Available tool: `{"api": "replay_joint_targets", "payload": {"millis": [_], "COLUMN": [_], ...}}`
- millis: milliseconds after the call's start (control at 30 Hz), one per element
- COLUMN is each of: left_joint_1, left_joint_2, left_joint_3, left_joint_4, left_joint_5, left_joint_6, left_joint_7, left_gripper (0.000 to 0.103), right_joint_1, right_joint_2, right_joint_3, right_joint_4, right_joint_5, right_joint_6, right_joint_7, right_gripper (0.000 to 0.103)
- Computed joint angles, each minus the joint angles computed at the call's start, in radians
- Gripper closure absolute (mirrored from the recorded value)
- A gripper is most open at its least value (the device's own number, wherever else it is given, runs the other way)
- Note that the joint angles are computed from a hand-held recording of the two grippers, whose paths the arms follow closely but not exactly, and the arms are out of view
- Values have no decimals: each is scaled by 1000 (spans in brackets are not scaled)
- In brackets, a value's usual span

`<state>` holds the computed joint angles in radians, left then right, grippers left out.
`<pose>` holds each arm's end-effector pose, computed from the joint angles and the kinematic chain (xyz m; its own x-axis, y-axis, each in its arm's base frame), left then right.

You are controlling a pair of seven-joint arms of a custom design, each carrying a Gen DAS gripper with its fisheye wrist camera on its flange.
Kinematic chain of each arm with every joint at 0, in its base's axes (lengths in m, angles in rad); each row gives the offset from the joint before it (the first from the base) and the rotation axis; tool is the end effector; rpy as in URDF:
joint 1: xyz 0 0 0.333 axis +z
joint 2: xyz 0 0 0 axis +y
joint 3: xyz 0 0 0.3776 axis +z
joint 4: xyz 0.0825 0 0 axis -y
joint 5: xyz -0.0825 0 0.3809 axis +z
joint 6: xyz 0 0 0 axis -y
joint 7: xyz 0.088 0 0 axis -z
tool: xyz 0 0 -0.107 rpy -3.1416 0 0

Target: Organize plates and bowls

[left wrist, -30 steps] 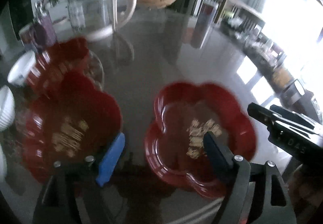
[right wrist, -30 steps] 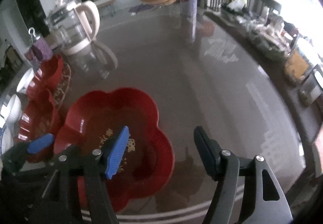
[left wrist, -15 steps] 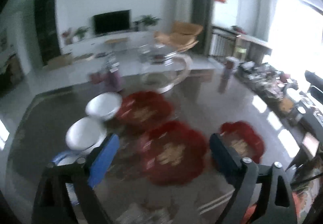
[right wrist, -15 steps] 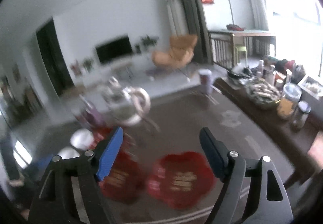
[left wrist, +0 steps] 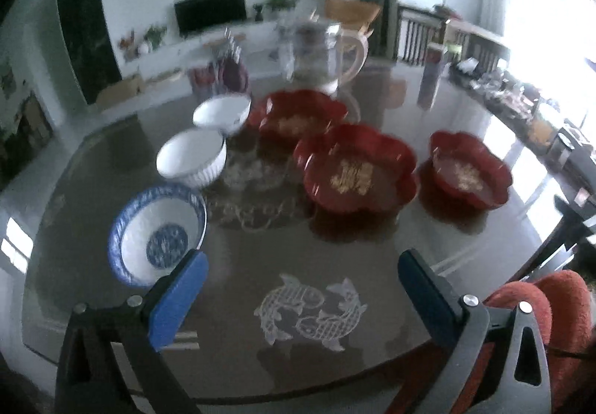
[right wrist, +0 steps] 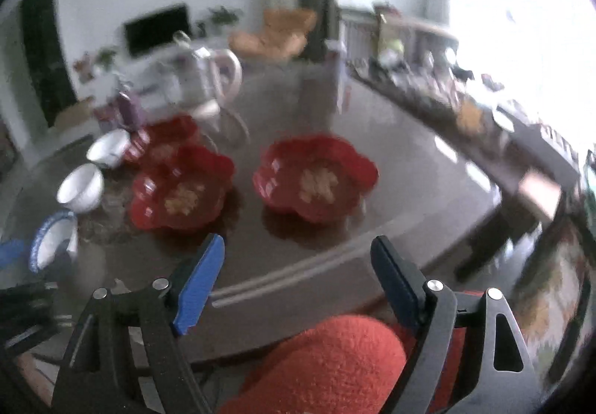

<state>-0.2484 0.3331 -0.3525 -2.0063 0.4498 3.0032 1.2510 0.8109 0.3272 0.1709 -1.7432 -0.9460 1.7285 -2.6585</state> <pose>0.5409 -0.3804 0.4377 -0.5983 -0.8012 -0.0138 -0.6098 0.4664 -0.6408 0.4264 0.4816 0.4557 -0.6863 -0.7270 0.0212 -0.4665 0.4177 -0.7797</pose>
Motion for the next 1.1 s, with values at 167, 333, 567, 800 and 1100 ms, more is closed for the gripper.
{"api": "replay_joint_targets", "payload": {"millis": [167, 333, 567, 800, 1100], "left_joint_1": [-62, -244, -160, -69, -37], "left_joint_2": [3, -2, 28, 43, 49], "left_joint_3": [109, 350, 242, 124, 61], "left_joint_4": [18, 56, 94, 94, 66], "left_joint_5": [57, 410, 432, 288, 114], "left_joint_6": [-18, -39, -101, -123, -177], "left_joint_7": [-113, -448, -438, -302, -144], "left_gripper": [2, 2, 2, 2, 2], "right_joint_1": [-22, -77, -68, -80, -73], "right_joint_2": [-42, -4, 6, 8, 28], "right_joint_3": [-11, -16, -25, -27, -32], "right_joint_4": [-76, -73, -69, -84, -61], "right_joint_5": [-199, -128, -56, -7, 27], "right_joint_6": [169, 343, 350, 407, 398], "right_joint_7": [-16, -68, -114, -103, -140], "right_gripper": [13, 13, 13, 13, 13]}}
